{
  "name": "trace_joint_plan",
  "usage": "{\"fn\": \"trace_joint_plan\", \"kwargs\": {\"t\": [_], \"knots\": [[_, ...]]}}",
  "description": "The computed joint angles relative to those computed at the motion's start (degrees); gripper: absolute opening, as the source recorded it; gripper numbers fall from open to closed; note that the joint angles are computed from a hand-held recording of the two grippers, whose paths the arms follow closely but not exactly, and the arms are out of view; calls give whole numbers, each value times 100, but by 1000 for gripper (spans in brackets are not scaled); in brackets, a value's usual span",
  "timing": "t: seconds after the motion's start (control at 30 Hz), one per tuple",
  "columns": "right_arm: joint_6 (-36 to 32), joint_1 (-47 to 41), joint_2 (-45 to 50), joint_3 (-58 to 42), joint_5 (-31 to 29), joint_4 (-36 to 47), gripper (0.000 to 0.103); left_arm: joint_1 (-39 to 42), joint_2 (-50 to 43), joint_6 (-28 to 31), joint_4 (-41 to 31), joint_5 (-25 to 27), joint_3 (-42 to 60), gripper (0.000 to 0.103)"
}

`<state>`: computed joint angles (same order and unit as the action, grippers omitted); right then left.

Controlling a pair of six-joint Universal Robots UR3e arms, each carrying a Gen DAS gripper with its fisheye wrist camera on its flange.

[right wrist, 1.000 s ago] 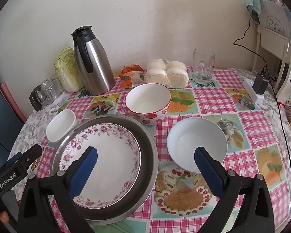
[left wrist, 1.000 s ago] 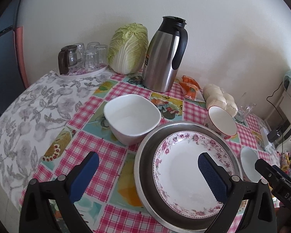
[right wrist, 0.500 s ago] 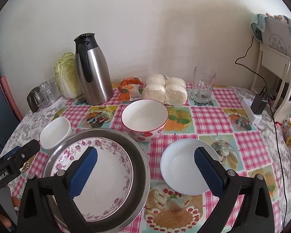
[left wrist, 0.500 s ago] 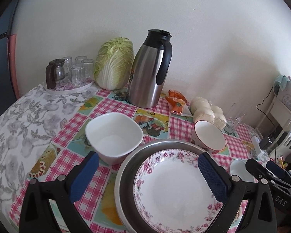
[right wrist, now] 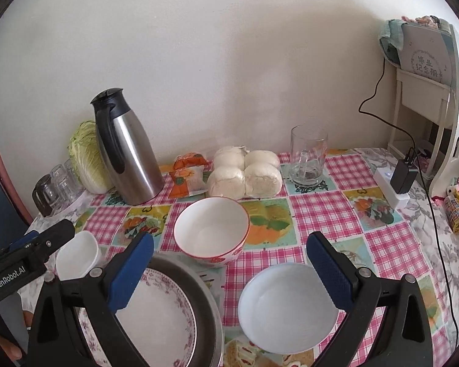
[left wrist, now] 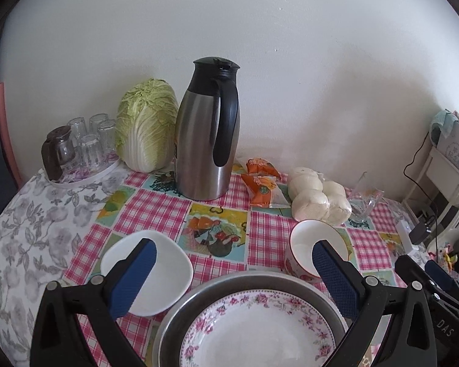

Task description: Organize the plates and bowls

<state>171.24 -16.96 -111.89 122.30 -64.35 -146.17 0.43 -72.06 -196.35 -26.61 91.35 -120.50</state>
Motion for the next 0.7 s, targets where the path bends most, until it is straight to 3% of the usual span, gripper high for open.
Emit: {"fn": "trace_joint_plan", "kwargs": {"t": [0.3,0.43,0.5,0.6,0.7], "knots": [[197,-188,918,-485,199,-77,100,-145,-1134,34,-511,287,1635,103],[253,-99,1259,-646,7,-199,100,-155,-1541,-195,-680,-26,2056,103],[293,-41,1437,-754,-148,-194,100,-315,-1818,-167,-768,100,2304,103],[283,-94,1673,-843,-101,-154,101,-522,-2237,-26,-884,210,2630,103],[234,-159,1874,-898,76,-133,101,-539,-2516,-43,-1044,-88,2854,103]]}}
